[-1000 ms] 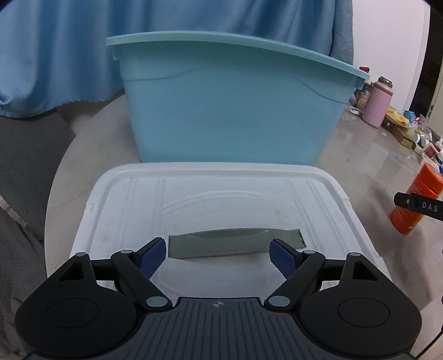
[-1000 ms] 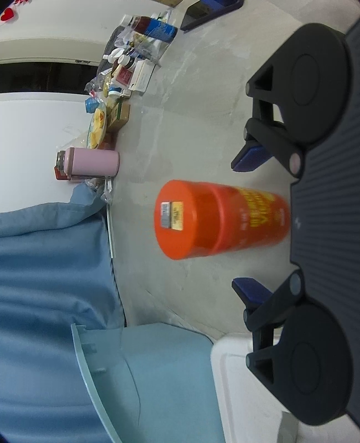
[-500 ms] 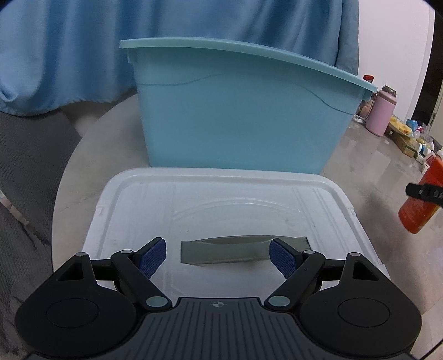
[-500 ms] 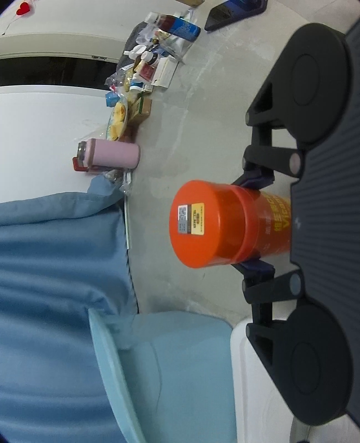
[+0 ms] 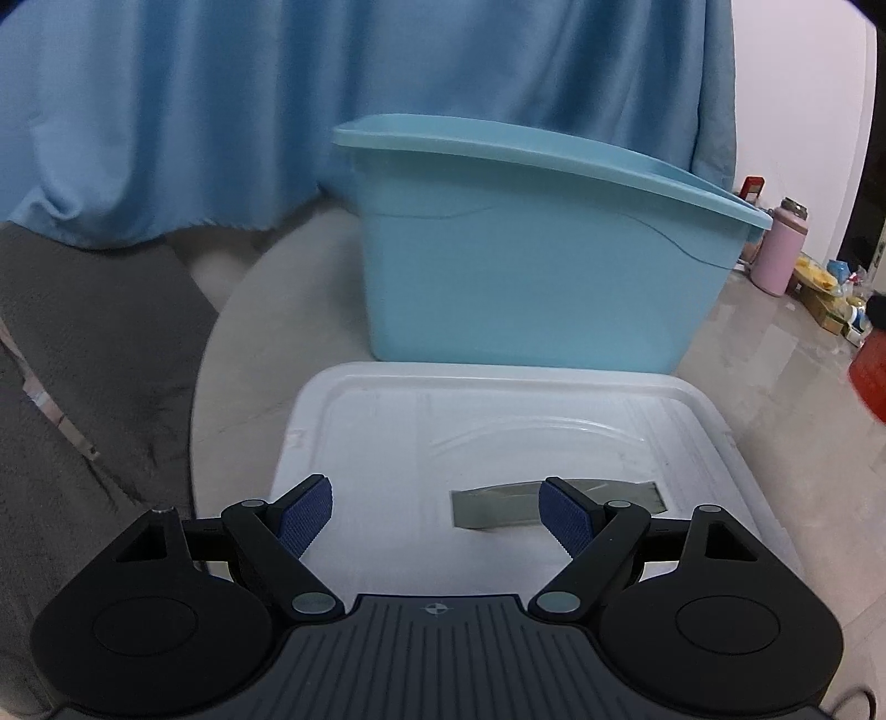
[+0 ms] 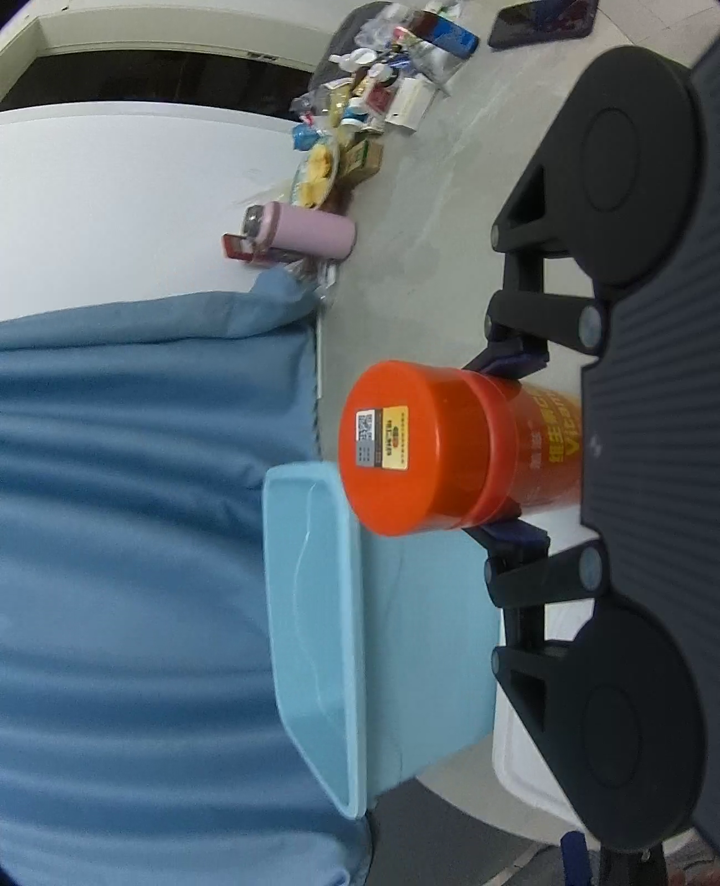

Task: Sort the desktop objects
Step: 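Carry the orange bottle over the blue tub and release it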

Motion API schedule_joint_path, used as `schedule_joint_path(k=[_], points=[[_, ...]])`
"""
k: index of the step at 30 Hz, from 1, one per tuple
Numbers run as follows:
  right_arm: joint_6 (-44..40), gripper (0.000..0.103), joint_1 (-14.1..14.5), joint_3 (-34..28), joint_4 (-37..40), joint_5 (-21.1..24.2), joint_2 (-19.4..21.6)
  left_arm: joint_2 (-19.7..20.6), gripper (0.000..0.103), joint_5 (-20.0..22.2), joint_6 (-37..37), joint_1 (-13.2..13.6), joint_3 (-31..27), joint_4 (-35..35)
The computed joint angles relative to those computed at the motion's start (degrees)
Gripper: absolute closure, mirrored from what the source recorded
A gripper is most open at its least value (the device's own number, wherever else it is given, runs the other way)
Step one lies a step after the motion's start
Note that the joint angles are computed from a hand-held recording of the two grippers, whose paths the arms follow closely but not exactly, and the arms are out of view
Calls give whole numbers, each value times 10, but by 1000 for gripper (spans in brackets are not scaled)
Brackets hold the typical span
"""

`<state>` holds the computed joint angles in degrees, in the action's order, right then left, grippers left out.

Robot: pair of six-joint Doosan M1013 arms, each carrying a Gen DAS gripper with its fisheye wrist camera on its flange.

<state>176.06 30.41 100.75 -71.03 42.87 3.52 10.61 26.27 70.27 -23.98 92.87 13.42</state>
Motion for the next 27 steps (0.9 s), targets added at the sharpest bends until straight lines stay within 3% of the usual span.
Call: schedule_joint_path(k=[10, 20, 27], points=[[-36, 54, 6, -32, -8, -18, 3, -7, 19, -2, -62, 14, -1, 36], [-68, 54, -14, -84, -21, -76, 31, 7, 19, 6, -129, 25, -32, 90], [-133, 54, -37, -138, 15, -121, 72, 24, 19, 18, -156, 26, -60, 116]])
